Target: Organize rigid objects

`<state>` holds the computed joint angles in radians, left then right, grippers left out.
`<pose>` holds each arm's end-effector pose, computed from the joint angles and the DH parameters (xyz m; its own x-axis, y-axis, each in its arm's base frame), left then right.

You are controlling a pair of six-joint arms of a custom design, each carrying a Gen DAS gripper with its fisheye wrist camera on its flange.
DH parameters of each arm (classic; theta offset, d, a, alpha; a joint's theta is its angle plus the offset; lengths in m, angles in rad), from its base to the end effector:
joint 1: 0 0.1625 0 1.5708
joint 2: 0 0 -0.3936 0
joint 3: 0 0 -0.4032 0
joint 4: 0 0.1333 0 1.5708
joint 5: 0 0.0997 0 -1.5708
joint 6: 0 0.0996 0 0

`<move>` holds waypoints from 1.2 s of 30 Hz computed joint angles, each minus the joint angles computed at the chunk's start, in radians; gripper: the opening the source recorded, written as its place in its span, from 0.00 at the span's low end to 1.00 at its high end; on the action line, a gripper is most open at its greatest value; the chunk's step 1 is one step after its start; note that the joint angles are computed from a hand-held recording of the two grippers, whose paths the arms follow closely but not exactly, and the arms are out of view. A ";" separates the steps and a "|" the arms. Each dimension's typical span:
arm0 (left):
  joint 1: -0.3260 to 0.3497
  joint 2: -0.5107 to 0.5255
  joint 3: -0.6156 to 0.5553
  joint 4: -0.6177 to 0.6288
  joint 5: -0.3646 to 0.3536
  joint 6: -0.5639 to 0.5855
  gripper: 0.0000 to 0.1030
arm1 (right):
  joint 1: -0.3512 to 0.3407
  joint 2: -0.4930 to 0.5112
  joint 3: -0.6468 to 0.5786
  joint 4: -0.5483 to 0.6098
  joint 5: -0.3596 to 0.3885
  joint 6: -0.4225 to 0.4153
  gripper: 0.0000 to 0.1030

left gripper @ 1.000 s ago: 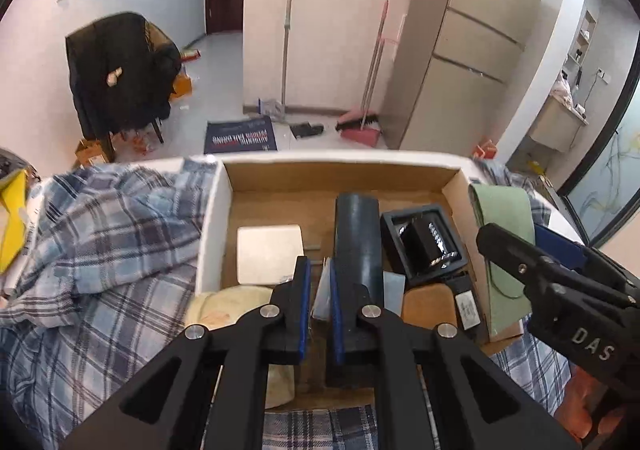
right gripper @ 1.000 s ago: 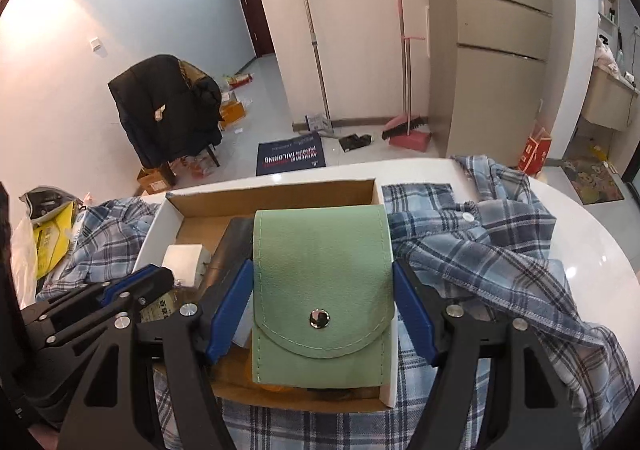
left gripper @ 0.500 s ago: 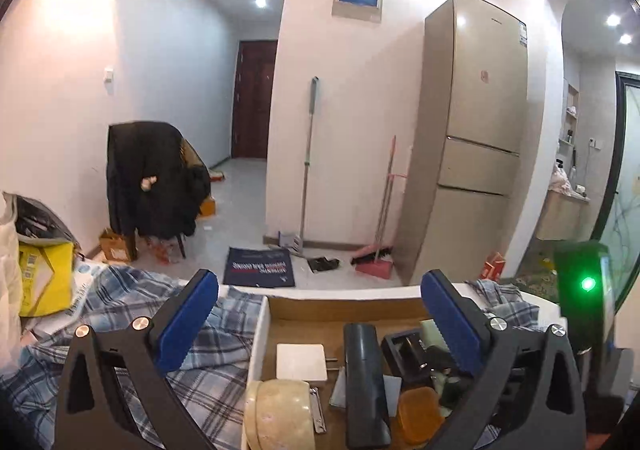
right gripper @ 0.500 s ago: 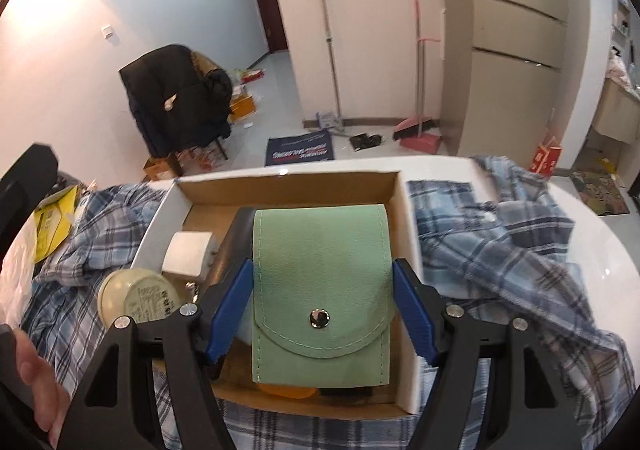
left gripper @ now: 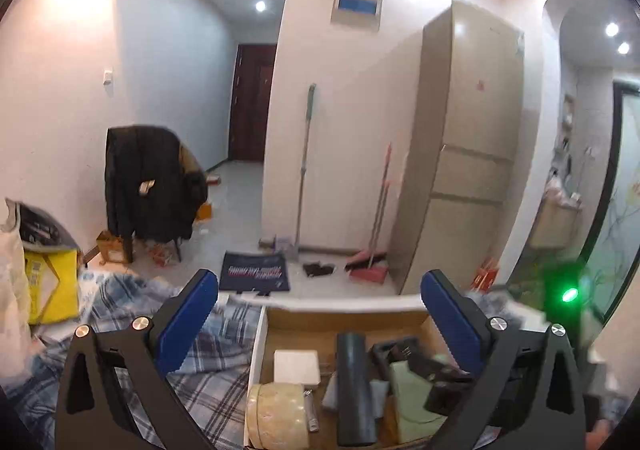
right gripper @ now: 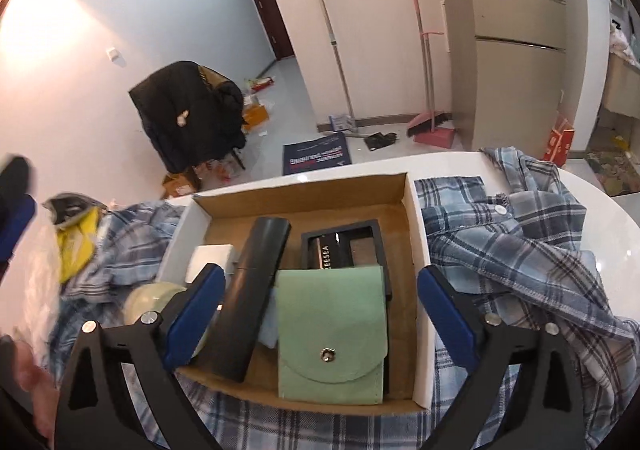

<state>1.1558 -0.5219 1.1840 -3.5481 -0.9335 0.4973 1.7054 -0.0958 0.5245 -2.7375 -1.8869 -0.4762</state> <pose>-0.1310 -0.7748 0.1871 -0.8018 -0.0678 -0.5938 0.5512 0.3001 -0.7786 0.2216 -0.8741 0.0296 -0.8165 -0.2652 0.5128 -0.5329 0.6881 -0.4925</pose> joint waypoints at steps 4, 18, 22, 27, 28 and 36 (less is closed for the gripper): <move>-0.052 -0.082 0.116 -0.099 -0.009 0.056 1.00 | 0.013 -0.093 0.163 -0.145 -0.004 -0.048 0.93; -0.193 -0.302 0.544 -0.388 -0.048 0.196 1.00 | 0.037 -0.524 0.869 -0.596 0.262 -0.178 1.00; -0.254 -0.337 0.637 -0.494 0.001 0.216 1.00 | 0.034 -0.596 1.013 -0.749 0.284 -0.192 1.00; -0.304 -0.387 0.748 -0.579 0.026 0.184 1.00 | 0.011 -0.669 1.148 -0.848 0.316 -0.251 1.00; -0.307 -0.394 0.767 -0.587 0.017 0.179 1.00 | 0.007 -0.671 1.162 -0.878 0.321 -0.270 1.00; -0.253 -0.282 0.776 -0.754 0.023 0.176 1.00 | -0.063 -0.560 1.153 -1.179 0.407 -0.320 1.00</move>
<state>0.9031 -0.8034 1.9605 -4.3025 -0.9103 0.6728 1.6422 -0.6562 1.6780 -3.9165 -1.4795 -0.7967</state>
